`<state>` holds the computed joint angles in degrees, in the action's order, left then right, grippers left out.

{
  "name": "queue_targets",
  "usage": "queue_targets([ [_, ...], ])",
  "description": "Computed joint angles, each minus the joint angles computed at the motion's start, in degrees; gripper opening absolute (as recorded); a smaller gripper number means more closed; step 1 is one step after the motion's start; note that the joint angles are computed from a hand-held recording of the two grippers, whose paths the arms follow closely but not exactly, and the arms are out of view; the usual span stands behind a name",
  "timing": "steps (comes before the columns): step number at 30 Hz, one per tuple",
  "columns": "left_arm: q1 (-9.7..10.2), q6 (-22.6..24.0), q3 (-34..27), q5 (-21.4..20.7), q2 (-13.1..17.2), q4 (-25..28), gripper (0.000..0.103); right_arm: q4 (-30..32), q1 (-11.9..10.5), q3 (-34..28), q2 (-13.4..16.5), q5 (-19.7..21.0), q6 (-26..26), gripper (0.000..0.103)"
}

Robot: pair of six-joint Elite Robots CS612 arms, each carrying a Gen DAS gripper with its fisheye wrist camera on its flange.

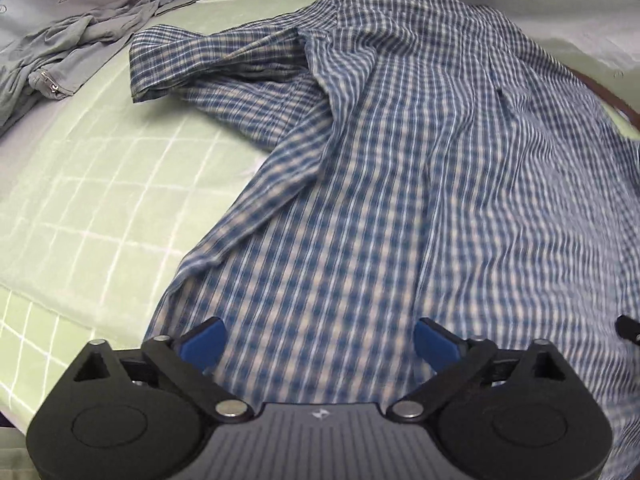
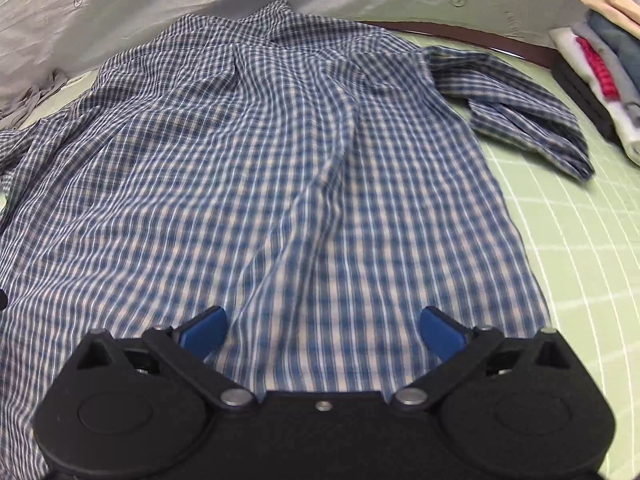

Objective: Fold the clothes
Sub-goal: 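Lay the shirt flat on the mat and open both grippers, then reach the right gripper to the shirt sleeve and grasp its cuff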

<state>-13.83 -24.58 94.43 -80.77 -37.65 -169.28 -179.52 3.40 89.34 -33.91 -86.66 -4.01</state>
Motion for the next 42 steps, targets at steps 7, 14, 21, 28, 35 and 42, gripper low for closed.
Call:
queue_targets([
  [7,-0.42,0.17,0.69,1.73,-0.26,0.37,0.103,-2.63,-0.38,4.23,-1.54,0.85,-1.22,0.103],
  [14,-1.64,-8.30,-1.33,5.09,-0.82,4.19,0.103,3.29,-2.41,3.66,-2.54,7.66,-9.66,0.103],
  [21,-4.59,-10.29,-4.03,5.96,0.16,3.87,0.103,-2.57,-6.11,0.70,-0.97,10.24,-3.20,0.103],
  [28,-6.83,-12.17,-6.90,2.52,2.01,8.43,0.103,0.42,-9.02,-4.54,1.56,7.30,1.53,0.103],
  [35,-7.82,-16.58,-9.83,5.69,3.20,13.30,0.103,2.73,-11.04,-9.17,4.12,5.14,4.49,0.103],
  [42,-7.30,-18.49,-12.28,4.79,3.84,16.93,0.103,1.47,-12.79,-14.92,7.57,6.90,11.80,0.103],
])
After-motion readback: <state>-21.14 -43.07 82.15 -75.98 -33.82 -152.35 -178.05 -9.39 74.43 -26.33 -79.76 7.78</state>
